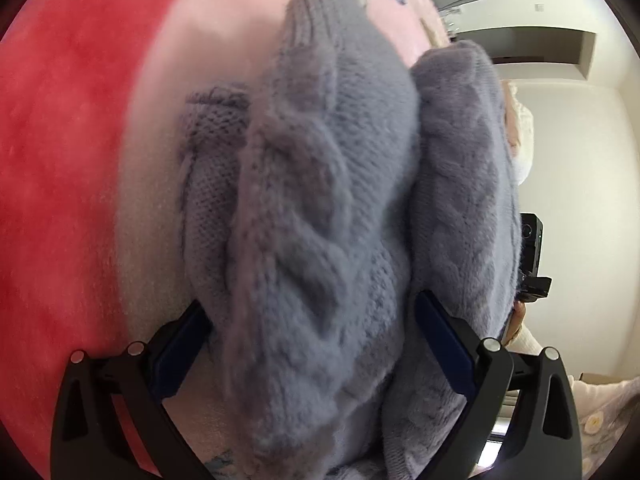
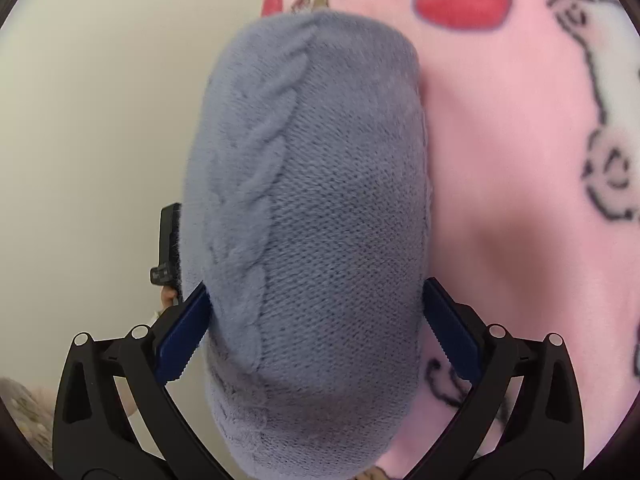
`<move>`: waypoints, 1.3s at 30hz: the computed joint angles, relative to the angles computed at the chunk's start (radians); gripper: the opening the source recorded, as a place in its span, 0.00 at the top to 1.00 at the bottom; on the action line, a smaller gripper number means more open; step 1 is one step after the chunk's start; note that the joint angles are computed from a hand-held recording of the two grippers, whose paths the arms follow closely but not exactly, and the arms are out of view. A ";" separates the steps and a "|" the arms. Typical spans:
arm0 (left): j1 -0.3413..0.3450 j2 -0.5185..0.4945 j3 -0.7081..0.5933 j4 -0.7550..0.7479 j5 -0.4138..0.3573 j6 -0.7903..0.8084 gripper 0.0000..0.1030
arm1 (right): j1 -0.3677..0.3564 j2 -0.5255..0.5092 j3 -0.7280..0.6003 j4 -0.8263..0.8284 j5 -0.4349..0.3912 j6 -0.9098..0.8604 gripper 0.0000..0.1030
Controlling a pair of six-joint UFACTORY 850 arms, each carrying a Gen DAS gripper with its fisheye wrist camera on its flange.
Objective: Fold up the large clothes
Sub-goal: 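Lift the folded cardigan with both tools and carry it toward the clothes stack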
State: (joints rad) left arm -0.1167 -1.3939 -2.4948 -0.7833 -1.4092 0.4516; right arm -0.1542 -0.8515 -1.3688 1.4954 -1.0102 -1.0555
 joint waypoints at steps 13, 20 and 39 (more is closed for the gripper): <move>-0.059 0.078 0.116 0.065 0.081 -0.032 0.06 | 0.053 -0.010 -0.048 -0.042 0.058 0.083 0.07; -0.090 0.169 0.260 0.071 0.151 -0.099 0.57 | 0.085 0.003 -0.093 -0.112 0.127 0.145 0.26; -0.118 0.785 1.117 -0.374 0.665 0.220 0.72 | 0.166 0.361 0.217 0.013 0.436 -0.134 0.56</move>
